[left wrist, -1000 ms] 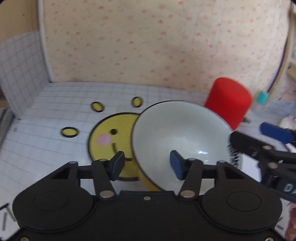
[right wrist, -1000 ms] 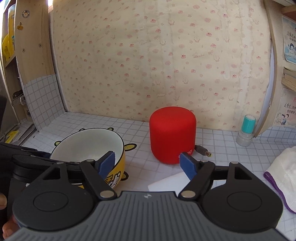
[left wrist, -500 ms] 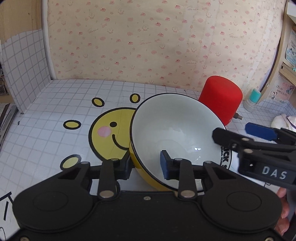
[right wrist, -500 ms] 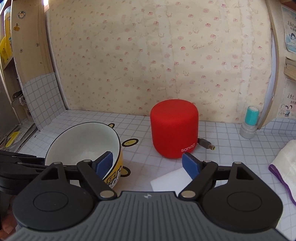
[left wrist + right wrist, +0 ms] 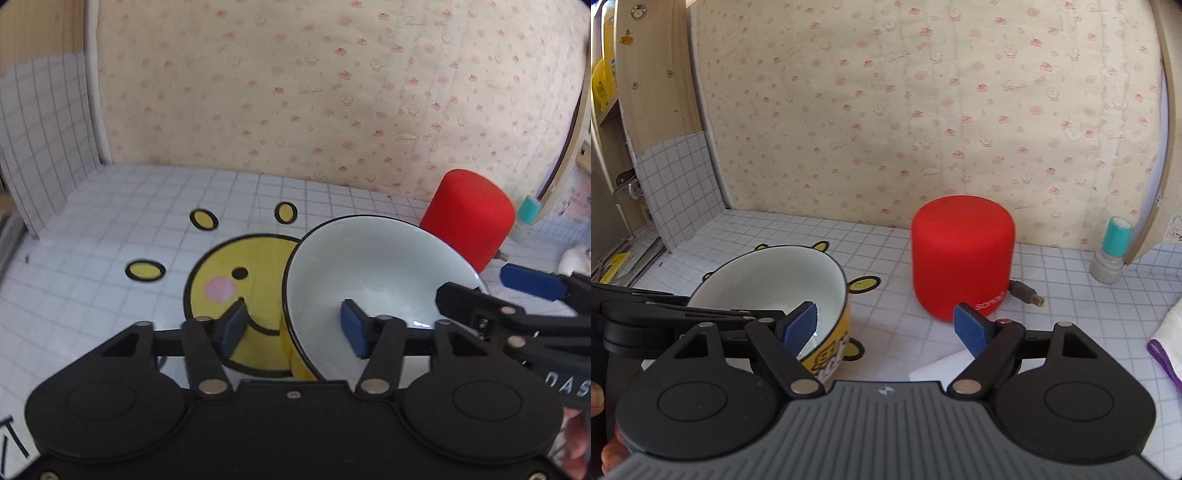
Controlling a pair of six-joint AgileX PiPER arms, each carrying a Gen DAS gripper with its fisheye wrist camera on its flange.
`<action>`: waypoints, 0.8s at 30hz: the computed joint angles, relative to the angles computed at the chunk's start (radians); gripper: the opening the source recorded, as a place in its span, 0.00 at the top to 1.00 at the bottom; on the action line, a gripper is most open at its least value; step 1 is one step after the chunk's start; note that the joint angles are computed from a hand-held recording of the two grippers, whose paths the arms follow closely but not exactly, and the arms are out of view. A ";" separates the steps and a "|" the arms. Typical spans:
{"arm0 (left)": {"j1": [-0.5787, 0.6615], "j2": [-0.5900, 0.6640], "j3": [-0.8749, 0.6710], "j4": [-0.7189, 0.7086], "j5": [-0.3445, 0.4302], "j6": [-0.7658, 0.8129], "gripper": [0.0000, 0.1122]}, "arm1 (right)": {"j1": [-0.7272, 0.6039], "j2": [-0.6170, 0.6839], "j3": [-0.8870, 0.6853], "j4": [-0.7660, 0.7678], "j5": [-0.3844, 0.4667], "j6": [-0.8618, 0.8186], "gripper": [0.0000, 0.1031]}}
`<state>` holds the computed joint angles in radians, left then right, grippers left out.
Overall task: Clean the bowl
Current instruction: 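Close the left tool on the yellow bowl's rim and hold it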
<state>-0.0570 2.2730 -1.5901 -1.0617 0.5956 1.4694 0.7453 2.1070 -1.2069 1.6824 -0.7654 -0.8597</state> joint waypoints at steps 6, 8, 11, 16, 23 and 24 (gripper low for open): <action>0.020 -0.018 0.037 -0.058 0.063 0.053 0.72 | -0.007 -0.001 0.004 -0.013 0.007 0.008 0.20; 0.029 -0.026 0.048 -0.054 0.082 0.044 0.74 | -0.008 -0.005 0.011 -0.022 0.013 0.016 0.20; 0.041 -0.022 0.033 -0.019 0.121 -0.016 0.75 | -0.019 -0.016 0.036 -0.068 0.055 0.076 0.21; 0.056 -0.067 0.108 -0.039 0.109 0.040 0.75 | -0.056 -0.037 0.077 -0.171 0.170 0.196 0.31; 0.071 -0.111 0.186 -0.082 0.087 0.107 0.75 | -0.017 -0.051 0.094 -0.242 0.184 0.192 0.57; 0.072 -0.116 0.193 -0.086 0.082 0.111 0.75 | -0.020 -0.057 0.105 -0.274 0.201 0.215 0.63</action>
<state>0.0150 2.1567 -1.3967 -1.1474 0.6779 1.5809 0.7253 2.0500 -1.1019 1.4084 -0.5644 -0.6447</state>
